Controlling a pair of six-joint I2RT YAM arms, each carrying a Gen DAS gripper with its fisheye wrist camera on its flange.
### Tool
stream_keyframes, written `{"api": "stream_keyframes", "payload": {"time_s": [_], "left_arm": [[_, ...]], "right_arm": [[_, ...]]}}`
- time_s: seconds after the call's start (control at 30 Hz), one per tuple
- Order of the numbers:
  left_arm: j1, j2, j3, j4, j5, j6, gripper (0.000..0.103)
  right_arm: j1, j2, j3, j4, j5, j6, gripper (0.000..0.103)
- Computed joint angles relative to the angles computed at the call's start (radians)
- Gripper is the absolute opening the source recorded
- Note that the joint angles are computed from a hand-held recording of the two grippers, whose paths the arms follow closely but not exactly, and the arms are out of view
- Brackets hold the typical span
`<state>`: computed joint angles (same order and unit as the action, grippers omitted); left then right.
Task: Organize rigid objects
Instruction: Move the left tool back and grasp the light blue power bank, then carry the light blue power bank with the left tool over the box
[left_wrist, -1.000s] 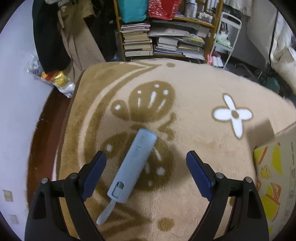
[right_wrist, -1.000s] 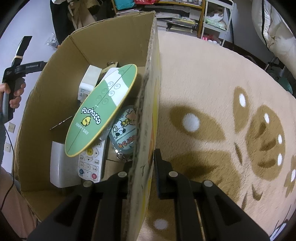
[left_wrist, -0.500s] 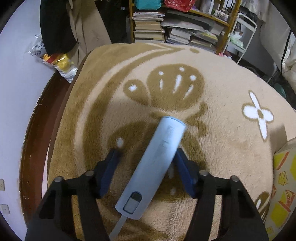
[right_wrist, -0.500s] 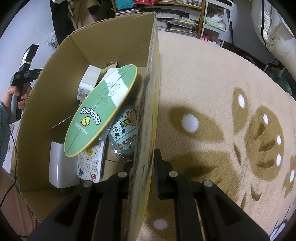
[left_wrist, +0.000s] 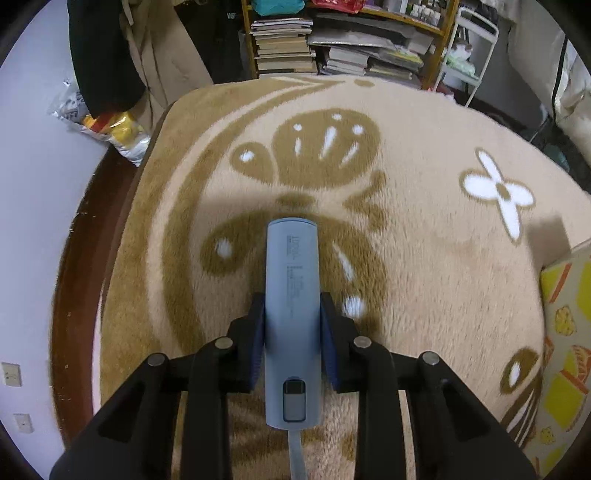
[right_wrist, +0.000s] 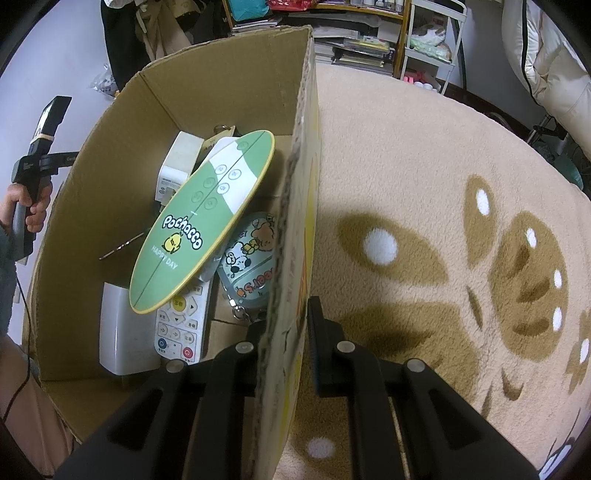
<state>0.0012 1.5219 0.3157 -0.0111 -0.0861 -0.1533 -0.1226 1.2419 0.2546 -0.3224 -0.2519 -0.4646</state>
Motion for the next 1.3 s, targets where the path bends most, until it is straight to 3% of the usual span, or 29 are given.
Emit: {"api": "stream_keyframes", "payload": {"time_s": [0.13,0.33,0.57,0.7,0.87,1.03,1.3], "left_arm": [[-0.041,-0.079,-0.001,-0.095,0.002,-0.057,0.026],[-0.208,-0.261,0.033,-0.298,-0.092,-0.163,0.026],[-0.547,-0.446,0.17,-0.622,-0.282,-0.377,0.026],[-0.691,-0.494,0.267,-0.76,-0.342,-0.504,0.026],[-0.908,-0.445,0.403,-0.879,-0.418,-0.662,0.026],[-1.059,-0.315,0.512,-0.921,-0.452,-0.797,0.026],[-1.174,-0.099,0.634,-0.863,-0.399,-0.883,0.026]], "right_arm": [[0.002,-0.004,-0.001,0.002,-0.003,0.001,0.013],[-0.014,-0.01,-0.004,-0.004,-0.015,-0.015,0.013],[0.013,-0.046,-0.014,-0.01,0.003,0.01,0.013],[0.016,-0.053,-0.014,-0.016,0.002,0.018,0.013],[0.018,-0.061,-0.017,-0.017,0.004,0.016,0.013],[0.018,-0.061,-0.017,-0.017,0.004,0.015,0.013],[0.029,-0.077,-0.021,-0.019,0.007,0.019,0.013]]}}
